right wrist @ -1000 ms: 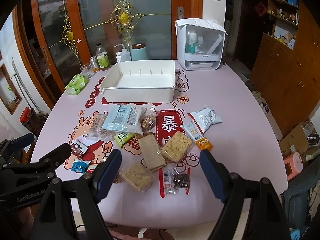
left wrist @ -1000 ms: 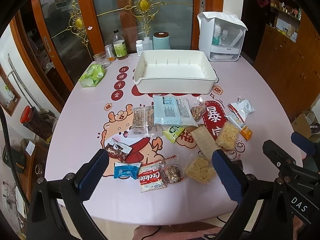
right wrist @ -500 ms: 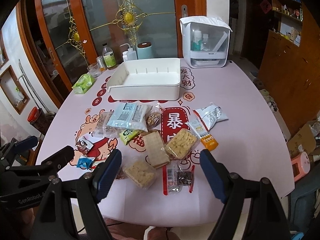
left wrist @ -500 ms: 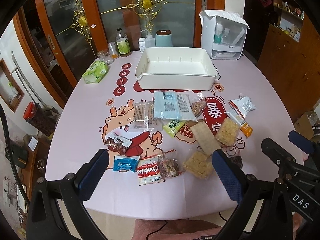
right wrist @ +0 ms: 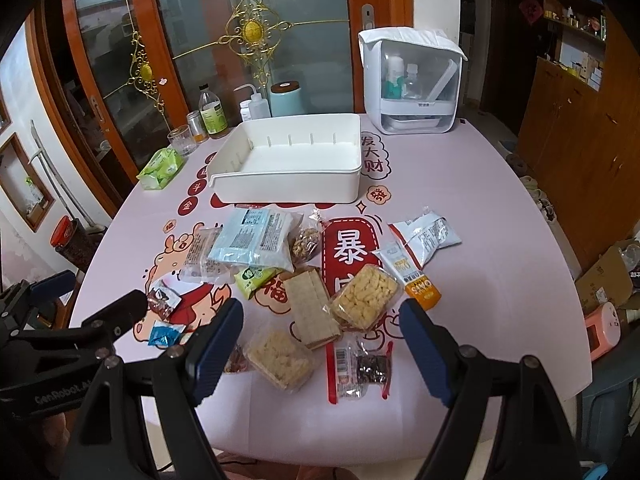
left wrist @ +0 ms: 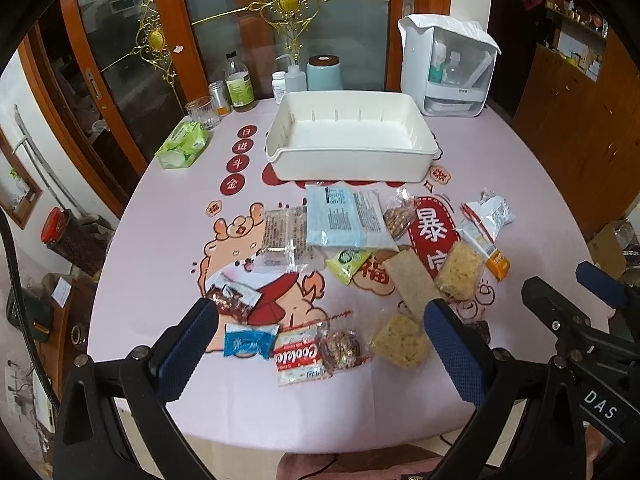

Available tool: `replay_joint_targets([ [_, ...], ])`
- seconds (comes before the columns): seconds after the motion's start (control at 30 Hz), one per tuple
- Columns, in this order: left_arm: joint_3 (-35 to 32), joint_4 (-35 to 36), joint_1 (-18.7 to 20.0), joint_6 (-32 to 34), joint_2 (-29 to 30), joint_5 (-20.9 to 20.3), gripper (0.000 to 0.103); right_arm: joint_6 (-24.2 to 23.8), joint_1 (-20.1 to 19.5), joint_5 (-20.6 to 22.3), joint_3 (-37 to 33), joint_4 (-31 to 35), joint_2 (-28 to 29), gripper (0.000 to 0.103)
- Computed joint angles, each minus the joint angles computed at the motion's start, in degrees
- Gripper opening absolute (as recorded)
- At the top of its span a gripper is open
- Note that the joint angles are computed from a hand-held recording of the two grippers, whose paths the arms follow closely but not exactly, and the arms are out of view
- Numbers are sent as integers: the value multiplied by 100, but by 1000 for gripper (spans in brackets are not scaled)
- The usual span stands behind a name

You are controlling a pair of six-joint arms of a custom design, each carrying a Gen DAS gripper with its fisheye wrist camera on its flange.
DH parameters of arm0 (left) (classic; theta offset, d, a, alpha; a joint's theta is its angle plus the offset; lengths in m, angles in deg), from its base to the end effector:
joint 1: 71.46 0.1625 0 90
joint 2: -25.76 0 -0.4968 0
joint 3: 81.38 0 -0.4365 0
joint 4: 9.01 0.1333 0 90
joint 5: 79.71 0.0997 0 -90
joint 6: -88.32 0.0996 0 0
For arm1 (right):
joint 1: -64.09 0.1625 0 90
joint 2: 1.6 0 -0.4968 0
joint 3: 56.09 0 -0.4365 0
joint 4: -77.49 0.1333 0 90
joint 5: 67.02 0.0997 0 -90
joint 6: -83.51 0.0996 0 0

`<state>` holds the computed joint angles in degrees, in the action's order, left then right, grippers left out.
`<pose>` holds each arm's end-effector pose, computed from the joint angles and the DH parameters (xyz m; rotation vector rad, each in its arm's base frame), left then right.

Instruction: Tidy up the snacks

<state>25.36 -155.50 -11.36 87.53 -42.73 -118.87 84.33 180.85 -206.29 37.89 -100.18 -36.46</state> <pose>-0.1362 -0.6592 0.3259 0.4059 2.2575 -0.6417 0.3895 -0.6439 0.0624 0.2541 -2.2956 0.8176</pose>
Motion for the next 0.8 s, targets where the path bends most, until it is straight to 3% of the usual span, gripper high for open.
replay_joint_targets([
  [0.23,-454,-52,369,169,135,-191,102,36,-127,98,-400,349,202,81],
  [0.4,-708,-402,668,400,234,-44,102,-46,-247,169,-714,601,361,81],
  [0.5,-911,-257,851,378,306,112,102,-51,-371,371,-880,864,431,81],
  [0.63,-1085,48,1119,116,323,78,102,-250,-452,314,-1064,1045,575,81],
  [0.8,-1094,53,1354,127,363,74,102,-312,-601,710,-1000,1185,566,81],
])
